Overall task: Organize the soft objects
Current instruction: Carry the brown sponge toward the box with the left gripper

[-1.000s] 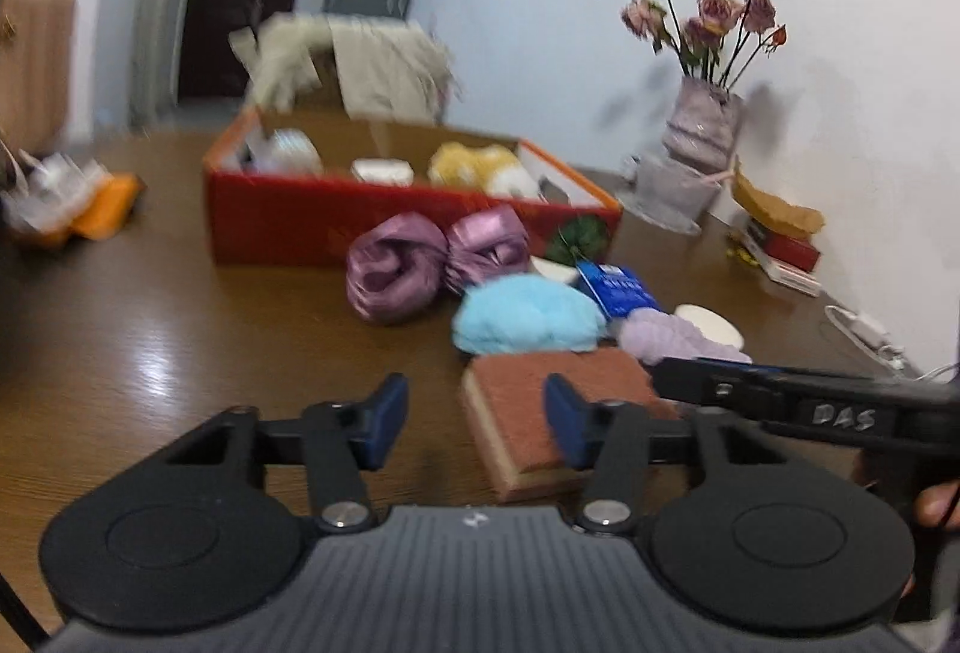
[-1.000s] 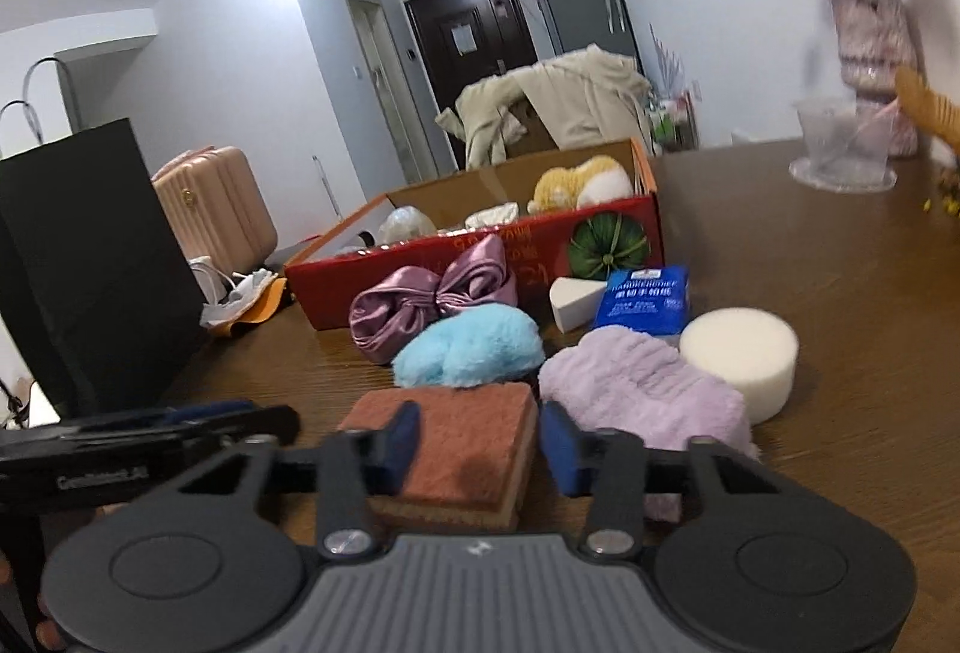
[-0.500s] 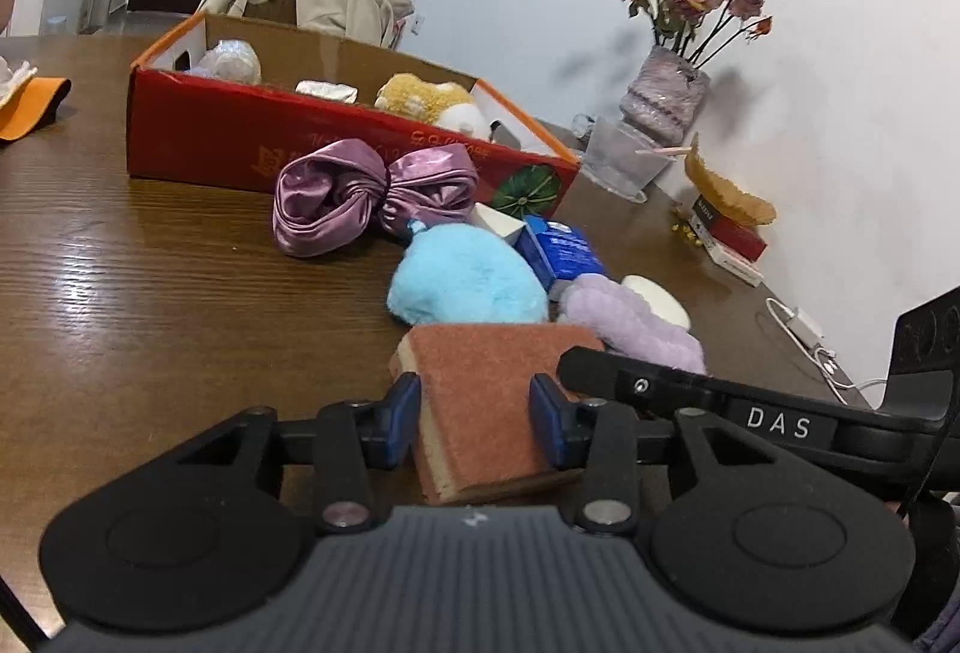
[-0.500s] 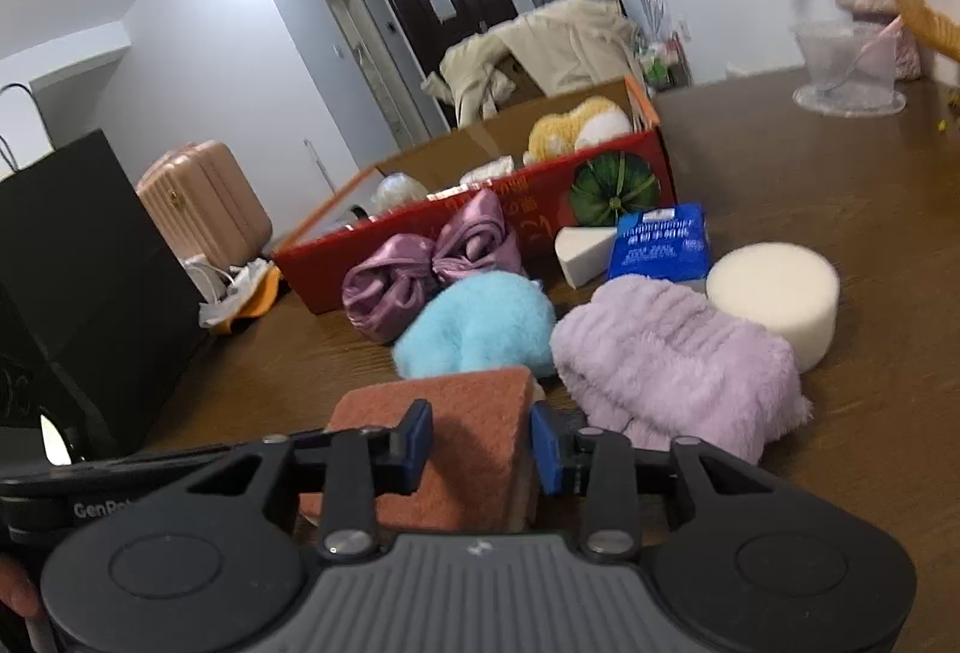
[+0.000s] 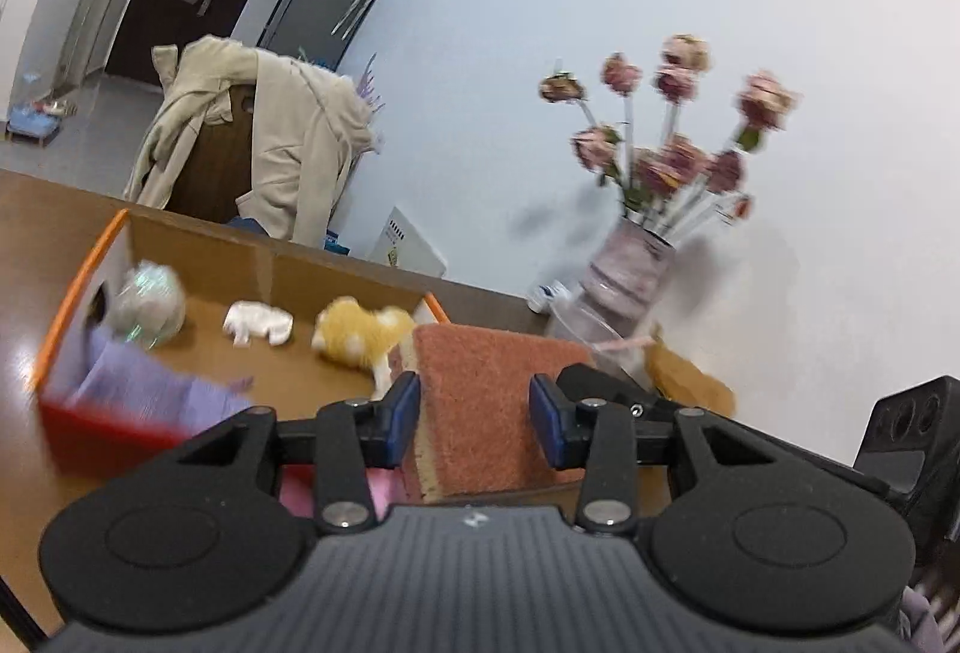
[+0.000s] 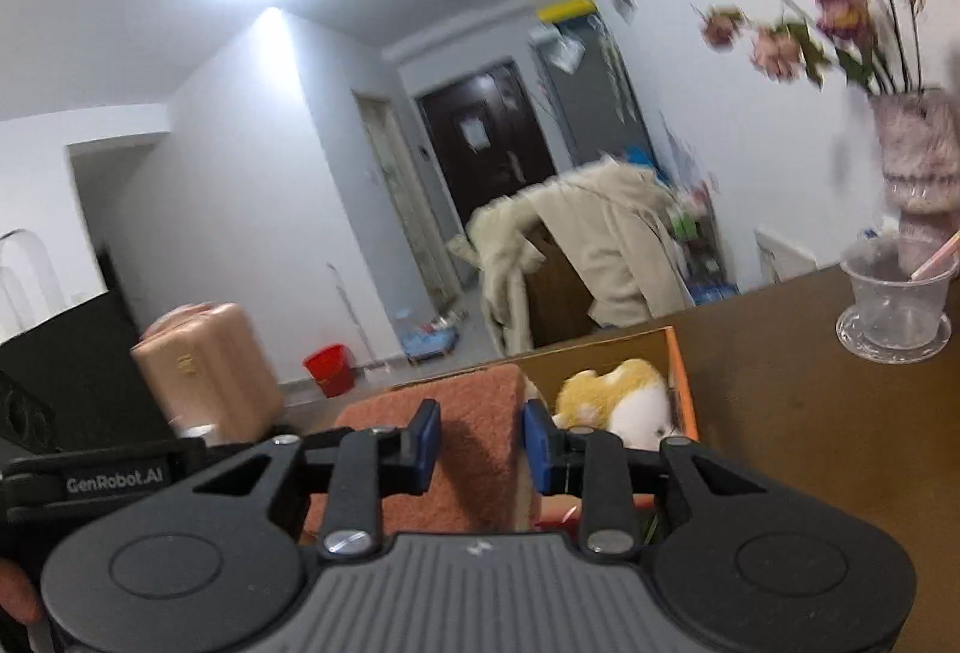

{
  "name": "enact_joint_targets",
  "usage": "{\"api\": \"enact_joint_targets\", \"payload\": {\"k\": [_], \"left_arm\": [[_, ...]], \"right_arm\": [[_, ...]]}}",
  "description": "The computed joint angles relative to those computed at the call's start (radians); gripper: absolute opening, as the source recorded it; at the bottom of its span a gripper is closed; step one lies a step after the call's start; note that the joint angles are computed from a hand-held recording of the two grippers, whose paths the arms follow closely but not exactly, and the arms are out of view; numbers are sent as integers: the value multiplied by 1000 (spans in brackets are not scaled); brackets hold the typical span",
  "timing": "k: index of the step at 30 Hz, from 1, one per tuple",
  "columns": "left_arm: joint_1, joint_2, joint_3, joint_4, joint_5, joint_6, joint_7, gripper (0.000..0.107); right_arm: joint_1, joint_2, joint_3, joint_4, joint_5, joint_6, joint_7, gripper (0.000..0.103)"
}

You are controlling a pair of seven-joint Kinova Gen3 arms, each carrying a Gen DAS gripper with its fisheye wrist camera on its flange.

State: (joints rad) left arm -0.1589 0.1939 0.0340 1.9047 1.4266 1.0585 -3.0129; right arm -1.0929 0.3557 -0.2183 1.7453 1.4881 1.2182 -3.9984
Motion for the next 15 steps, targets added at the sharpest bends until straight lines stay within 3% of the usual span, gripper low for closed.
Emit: {"api": "enact_joint_targets", "payload": {"k": [2,4,7,12,15], "left_arm": [[64,77,7,-93,-16,-71,81,40],[155,149,-50,-173,-43,-98,163,40],[219,230,-77,-266,-136,-120,285,40],[146,291,103,-313,-324,-229,427,42],[126,305,148,-312,-352,-261,416,41]], "right_arm": [[93,-7,4,-20,-39,-81,40,29],[185,-1,-1,-54,-106,-163,121,29],[324,30,-63,-88,-159,-248,243,29],[518,128,-291,-202,-233,-147,446,30],[528,165,-320,-262,-286,-85,555,30]]}}
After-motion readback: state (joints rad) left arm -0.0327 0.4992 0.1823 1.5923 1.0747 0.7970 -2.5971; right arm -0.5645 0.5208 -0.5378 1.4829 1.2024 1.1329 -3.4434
